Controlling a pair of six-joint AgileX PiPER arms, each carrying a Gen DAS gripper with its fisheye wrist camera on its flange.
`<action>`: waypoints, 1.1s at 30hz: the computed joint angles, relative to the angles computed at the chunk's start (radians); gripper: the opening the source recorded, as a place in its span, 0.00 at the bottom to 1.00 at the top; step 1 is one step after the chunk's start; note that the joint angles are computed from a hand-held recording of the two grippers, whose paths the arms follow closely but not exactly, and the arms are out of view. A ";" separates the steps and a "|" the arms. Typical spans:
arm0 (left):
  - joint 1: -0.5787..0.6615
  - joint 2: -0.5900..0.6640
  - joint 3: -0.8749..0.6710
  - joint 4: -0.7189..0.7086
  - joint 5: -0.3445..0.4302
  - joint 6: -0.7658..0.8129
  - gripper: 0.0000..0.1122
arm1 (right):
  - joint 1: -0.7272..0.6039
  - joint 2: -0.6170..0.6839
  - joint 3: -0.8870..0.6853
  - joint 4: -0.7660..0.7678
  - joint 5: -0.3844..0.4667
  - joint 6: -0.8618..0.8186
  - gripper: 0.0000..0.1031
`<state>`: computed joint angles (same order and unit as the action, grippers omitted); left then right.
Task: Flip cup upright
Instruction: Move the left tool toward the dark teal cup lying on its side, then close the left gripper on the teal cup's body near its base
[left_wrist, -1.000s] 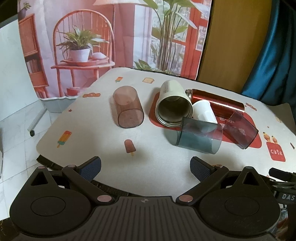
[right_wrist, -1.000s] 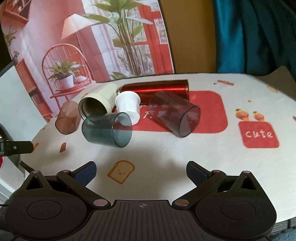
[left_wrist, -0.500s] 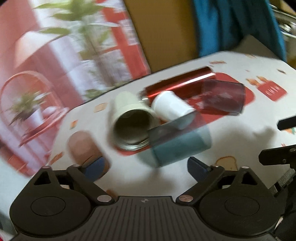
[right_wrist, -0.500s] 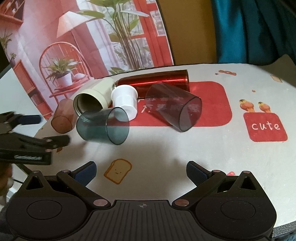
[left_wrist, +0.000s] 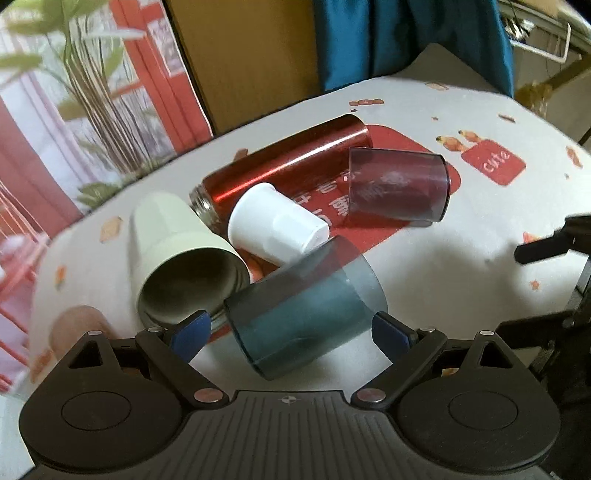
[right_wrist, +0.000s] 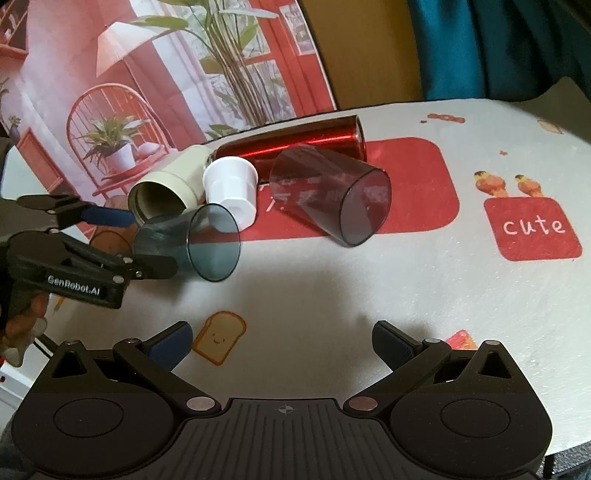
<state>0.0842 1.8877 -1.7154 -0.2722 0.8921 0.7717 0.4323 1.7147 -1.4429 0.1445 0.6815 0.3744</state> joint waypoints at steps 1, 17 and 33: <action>0.006 0.010 -0.014 -0.014 0.011 0.004 0.85 | -0.002 0.002 -0.001 0.003 -0.001 -0.003 1.00; 0.074 0.059 -0.091 -0.164 0.201 -0.046 0.84 | -0.009 0.043 -0.032 0.031 0.021 -0.018 1.00; 0.017 -0.067 0.057 -0.092 0.126 -0.059 0.75 | -0.012 0.034 -0.021 0.051 0.021 -0.041 1.00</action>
<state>0.1013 1.8206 -1.6584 -0.3642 1.0180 0.7128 0.4203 1.7483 -1.4638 0.1956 0.7023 0.3336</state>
